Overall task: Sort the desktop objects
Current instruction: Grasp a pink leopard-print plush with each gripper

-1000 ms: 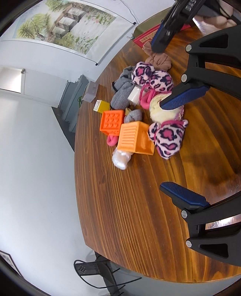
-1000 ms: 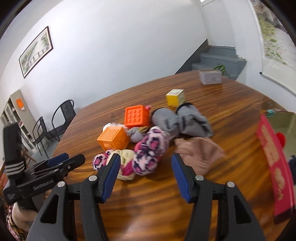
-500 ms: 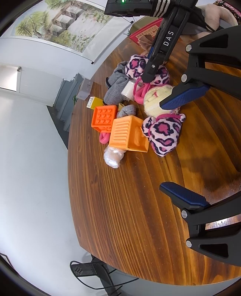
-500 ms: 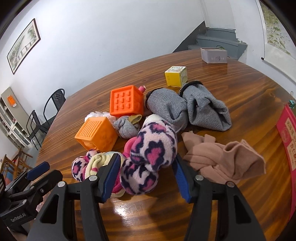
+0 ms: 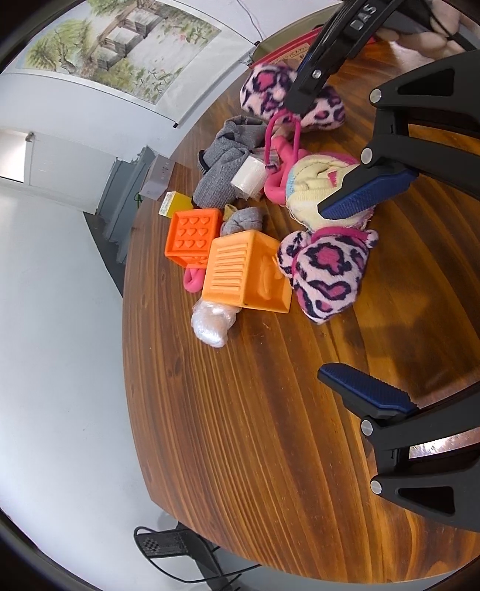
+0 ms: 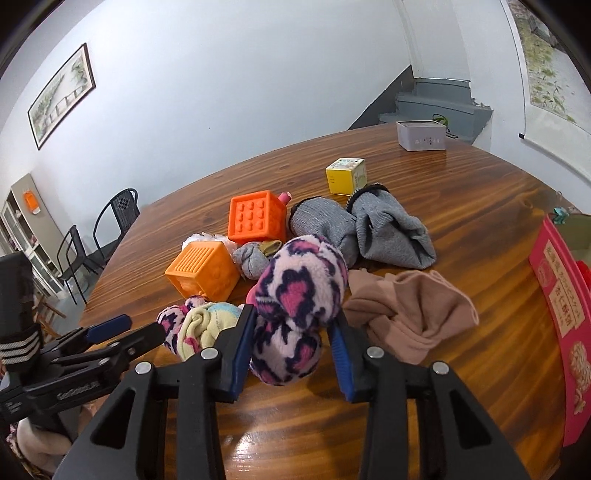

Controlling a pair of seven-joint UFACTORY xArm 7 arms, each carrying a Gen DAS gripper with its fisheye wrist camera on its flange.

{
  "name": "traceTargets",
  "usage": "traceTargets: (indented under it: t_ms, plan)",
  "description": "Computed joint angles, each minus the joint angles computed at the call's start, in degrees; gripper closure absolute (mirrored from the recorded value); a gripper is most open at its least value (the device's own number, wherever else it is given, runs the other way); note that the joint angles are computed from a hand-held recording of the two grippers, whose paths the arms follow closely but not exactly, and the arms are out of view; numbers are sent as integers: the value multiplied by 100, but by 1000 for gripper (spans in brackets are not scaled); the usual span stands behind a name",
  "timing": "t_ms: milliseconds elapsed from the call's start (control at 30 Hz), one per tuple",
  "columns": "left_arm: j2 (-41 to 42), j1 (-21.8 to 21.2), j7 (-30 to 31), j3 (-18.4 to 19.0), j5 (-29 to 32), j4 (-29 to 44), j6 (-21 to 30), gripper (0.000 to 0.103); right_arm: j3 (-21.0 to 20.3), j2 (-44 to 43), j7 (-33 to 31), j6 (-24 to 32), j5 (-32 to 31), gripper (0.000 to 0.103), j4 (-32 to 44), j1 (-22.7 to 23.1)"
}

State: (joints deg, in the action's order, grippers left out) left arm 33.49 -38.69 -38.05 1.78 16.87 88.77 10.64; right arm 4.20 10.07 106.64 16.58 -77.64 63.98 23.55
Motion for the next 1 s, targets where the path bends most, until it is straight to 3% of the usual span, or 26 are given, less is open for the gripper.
traceTargets:
  t_ms: [200,300,367,433,467,800,1000]
  plan:
    - [333,135,167,-176,-204,470,204,21,192,-409,736,1197,-702,61,-260,158]
    - [409,106,183,-149,-231,557,215,21,322,-539,993,1482,-884,61,-365,83]
    - [423,51,158,-79,-206,565,178,22,356,-532,1037,1381,-891,61,-363,-10]
    - [463,72,211,-112,-217,603,161,43,384,-510,1009,1311,-878,61,-342,-58]
    - [492,120,281,-185,-258,639,187,48,394,-499,987,1287,-871,61,-330,-71]
    - [441,-192,81,104,-6,551,266,52,400,-504,1010,1151,-928,61,-348,-121]
    - [283,-811,-847,901,734,410,304,54,426,-536,1150,1155,-1094,61,-361,-127]
